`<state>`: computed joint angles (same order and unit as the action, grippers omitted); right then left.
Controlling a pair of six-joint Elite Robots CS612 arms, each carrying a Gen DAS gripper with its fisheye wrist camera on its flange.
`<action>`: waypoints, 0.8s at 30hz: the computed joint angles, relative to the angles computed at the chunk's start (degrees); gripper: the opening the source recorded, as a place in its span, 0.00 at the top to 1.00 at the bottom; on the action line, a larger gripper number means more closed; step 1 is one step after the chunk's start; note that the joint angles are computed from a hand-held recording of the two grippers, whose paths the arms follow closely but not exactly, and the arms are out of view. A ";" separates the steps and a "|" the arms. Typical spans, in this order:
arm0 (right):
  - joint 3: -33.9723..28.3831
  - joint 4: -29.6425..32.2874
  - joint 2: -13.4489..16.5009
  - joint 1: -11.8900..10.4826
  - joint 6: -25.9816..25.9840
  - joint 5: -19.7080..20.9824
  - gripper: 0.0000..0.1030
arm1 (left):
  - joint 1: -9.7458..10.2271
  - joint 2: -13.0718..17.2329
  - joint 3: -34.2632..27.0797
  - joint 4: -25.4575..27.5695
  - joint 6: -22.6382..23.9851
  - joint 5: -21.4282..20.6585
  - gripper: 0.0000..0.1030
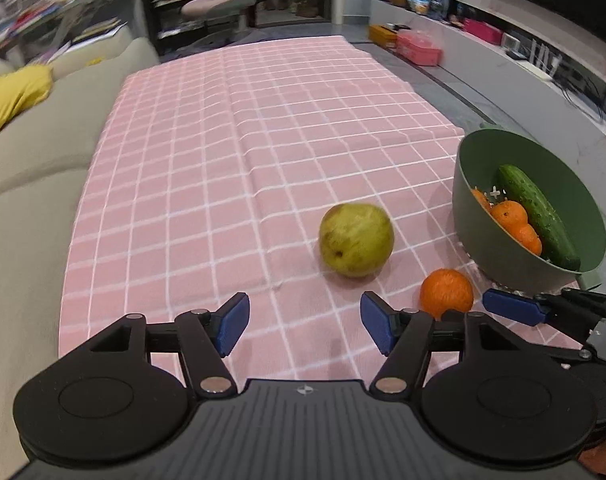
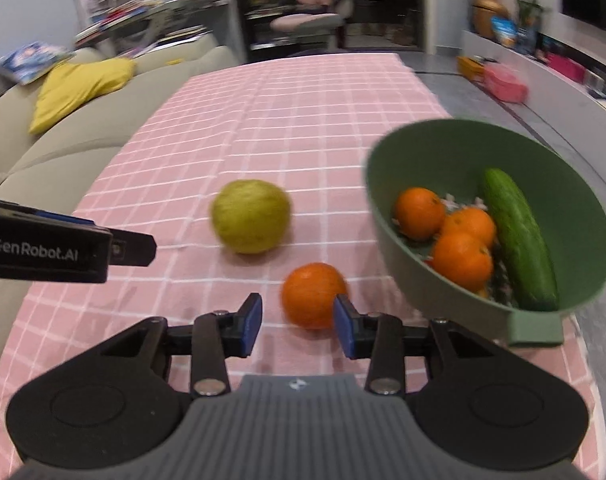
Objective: Organize fruits
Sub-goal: 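Move both tools back from the colander toward the green fruit and last orange, then grasp the large green fruit with the left tool while the right tool grasps the orange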
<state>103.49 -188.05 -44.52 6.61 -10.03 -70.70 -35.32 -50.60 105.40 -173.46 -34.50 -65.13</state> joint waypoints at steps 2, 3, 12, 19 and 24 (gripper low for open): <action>-0.49 -0.04 0.49 0.10 0.69 -0.82 0.63 | 0.24 0.91 -1.29 -0.08 2.10 0.25 0.24; -0.71 0.08 0.70 0.17 0.76 -1.06 0.63 | 0.42 1.41 -1.95 -0.39 3.16 0.10 0.23; -2.53 0.50 2.43 0.64 1.51 -1.82 0.56 | 1.79 4.70 -6.19 -1.59 8.32 -2.36 0.18; -4.04 3.73 2.92 0.52 2.36 -1.86 0.57 | 2.64 6.84 -8.85 -0.78 9.99 -5.22 0.18; -4.33 4.22 3.21 0.75 1.78 -2.32 0.58 | 3.33 7.63 -9.94 -0.80 9.10 -7.79 0.17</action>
